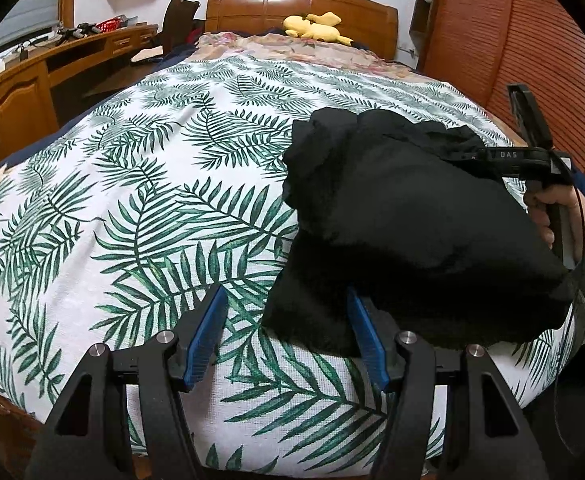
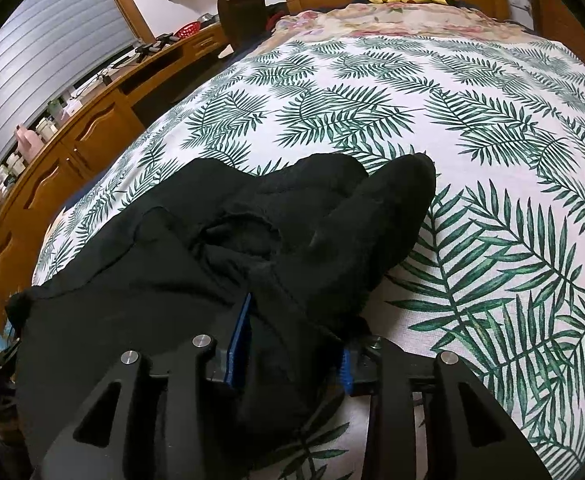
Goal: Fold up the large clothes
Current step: 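Lift the folded coat with both tools and carry it toward the desk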
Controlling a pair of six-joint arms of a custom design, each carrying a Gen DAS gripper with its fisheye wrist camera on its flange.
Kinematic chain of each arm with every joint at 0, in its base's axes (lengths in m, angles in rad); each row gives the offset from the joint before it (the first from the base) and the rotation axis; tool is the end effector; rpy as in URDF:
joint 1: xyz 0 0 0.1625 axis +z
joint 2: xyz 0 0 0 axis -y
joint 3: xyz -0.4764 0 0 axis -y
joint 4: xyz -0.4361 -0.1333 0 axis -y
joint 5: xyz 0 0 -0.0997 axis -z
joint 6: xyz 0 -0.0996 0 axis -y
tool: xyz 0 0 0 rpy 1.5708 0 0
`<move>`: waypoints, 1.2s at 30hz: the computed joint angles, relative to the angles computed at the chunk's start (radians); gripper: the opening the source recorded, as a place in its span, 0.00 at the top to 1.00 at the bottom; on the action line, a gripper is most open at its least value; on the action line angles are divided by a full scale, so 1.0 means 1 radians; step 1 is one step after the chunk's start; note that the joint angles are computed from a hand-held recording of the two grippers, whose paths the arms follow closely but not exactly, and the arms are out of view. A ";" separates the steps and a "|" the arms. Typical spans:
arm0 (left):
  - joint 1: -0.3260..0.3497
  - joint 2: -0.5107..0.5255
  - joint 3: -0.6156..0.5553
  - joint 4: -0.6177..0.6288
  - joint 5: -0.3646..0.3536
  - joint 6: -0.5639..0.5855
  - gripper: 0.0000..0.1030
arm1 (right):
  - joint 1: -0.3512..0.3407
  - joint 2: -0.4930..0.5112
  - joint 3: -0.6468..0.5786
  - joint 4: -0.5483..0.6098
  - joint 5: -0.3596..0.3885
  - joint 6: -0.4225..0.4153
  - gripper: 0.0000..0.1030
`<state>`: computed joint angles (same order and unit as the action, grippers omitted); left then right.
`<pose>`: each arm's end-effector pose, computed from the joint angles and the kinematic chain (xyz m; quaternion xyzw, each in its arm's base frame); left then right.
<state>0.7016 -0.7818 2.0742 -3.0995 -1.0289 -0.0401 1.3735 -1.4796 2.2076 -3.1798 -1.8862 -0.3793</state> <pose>-0.3199 -0.5121 0.0192 0.3565 0.8885 -0.2188 0.1889 0.0013 -0.5157 0.3634 0.0145 -0.8957 0.3633 0.2559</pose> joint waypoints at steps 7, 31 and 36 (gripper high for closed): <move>0.000 -0.006 0.003 0.003 -0.055 0.010 0.76 | 0.000 0.002 -0.002 -0.006 0.012 -0.011 0.65; 0.030 -0.144 0.115 -0.265 -0.020 0.102 0.94 | 0.157 0.106 0.045 -0.210 0.031 -0.170 0.78; 0.107 -0.215 0.119 -0.271 -0.024 0.171 0.94 | 0.254 0.259 -0.083 -0.188 -0.047 -0.162 0.79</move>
